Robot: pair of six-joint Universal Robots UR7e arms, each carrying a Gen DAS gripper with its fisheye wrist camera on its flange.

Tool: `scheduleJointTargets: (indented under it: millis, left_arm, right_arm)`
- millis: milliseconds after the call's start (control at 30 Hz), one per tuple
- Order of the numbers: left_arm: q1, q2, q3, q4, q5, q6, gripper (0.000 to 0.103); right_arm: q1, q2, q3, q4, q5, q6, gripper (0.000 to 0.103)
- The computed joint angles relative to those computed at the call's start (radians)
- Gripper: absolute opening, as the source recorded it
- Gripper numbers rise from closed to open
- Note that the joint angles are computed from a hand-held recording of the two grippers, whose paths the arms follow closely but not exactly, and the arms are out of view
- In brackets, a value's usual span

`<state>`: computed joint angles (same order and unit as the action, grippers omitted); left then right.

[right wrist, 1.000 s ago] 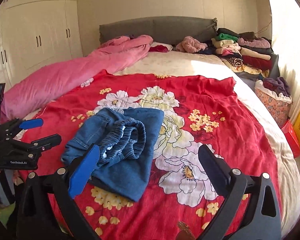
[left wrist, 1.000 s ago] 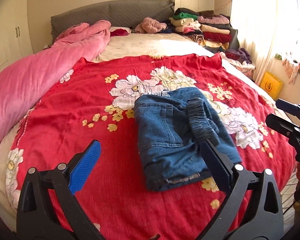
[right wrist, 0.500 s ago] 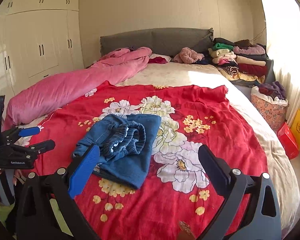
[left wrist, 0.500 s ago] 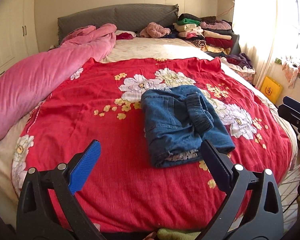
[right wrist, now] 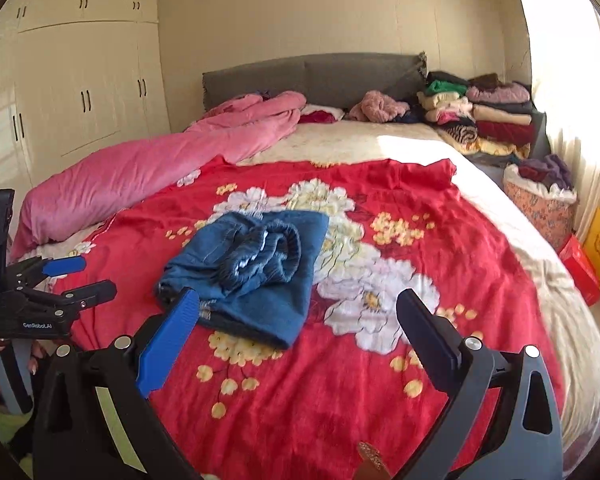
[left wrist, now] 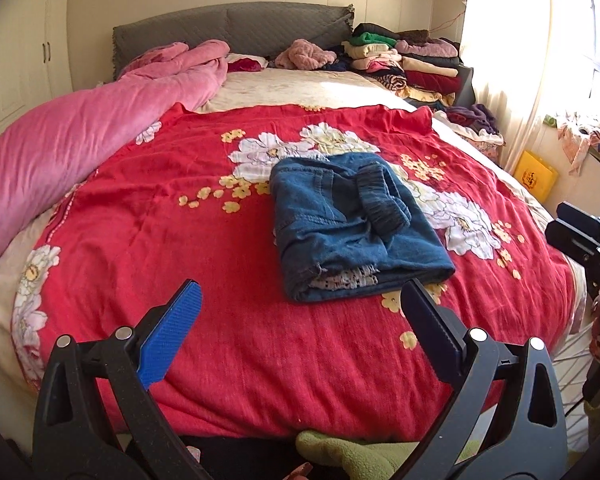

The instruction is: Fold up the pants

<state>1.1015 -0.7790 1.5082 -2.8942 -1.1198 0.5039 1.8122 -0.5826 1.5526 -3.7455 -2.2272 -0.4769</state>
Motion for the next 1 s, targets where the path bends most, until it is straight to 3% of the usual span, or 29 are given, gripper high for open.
scheduleJointTargets:
  millis: [200,333,1000]
  left_arm:
    - [0.012,0.009,0.000,0.063,0.008,-0.040,0.093]
    - [0.015,0.018,-0.009,0.093,0.037,-0.065,0.093]
    - [0.024,0.016,-0.028,0.126,0.009,-0.099,0.093]
  right_arm:
    - [-0.018,0.025,-0.023,0.123,-0.071,0.083,0.098]
    - [-0.027,0.020,-0.020,0.170,-0.066,0.130,0.098]
    - [-0.029,0.012,-0.017,0.143,-0.072,0.126,0.098]
